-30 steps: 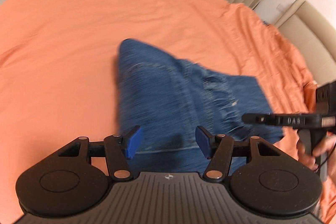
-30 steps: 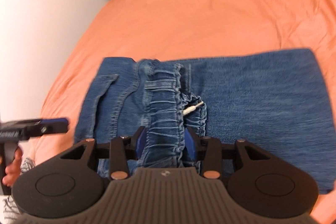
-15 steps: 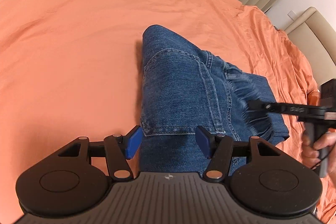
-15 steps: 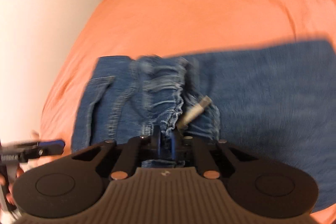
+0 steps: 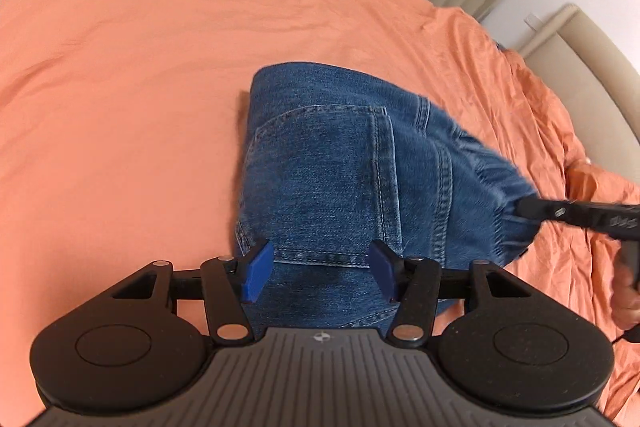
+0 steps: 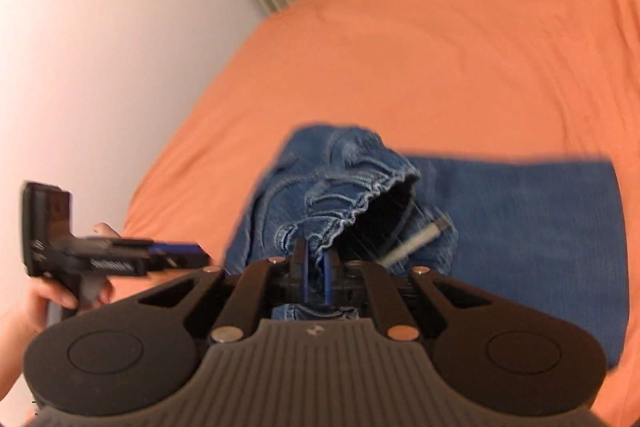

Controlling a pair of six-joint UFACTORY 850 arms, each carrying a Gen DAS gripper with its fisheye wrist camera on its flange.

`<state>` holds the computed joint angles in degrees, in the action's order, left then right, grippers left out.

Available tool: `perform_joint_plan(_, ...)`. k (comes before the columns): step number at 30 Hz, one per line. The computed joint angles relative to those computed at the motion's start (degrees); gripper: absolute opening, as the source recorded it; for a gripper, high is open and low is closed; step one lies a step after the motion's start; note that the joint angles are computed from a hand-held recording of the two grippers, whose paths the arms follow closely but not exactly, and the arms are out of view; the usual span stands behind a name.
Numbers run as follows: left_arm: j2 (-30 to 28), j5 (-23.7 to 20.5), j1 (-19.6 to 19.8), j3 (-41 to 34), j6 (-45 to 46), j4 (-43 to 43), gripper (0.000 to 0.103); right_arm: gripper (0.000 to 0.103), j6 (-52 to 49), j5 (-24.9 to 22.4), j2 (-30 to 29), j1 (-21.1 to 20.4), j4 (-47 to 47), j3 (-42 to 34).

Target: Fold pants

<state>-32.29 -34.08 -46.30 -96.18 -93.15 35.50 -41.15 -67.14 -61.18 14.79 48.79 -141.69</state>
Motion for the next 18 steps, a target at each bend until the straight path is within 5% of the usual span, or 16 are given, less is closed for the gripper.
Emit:
perform_joint_plan(5, -3.35, -2.98, 0.14, -3.83, 10.22, -6.85, 0.055, 0.001, 2.37, 2.14, 1.36, -1.0, -2.72, 8.23)
perform_joint_plan(9, -9.74, -16.09, 0.42, -12.45, 22.51, -16.03, 0.035, 0.001, 2.47, 5.43, 2.02, -0.97, -4.29, 12.45)
perform_joint_plan(18, -8.3, -15.03, 1.1, -9.29, 24.82, -19.77, 0.034, 0.0, 5.76, 11.43, 0.71, 1.75, -12.22, 12.0)
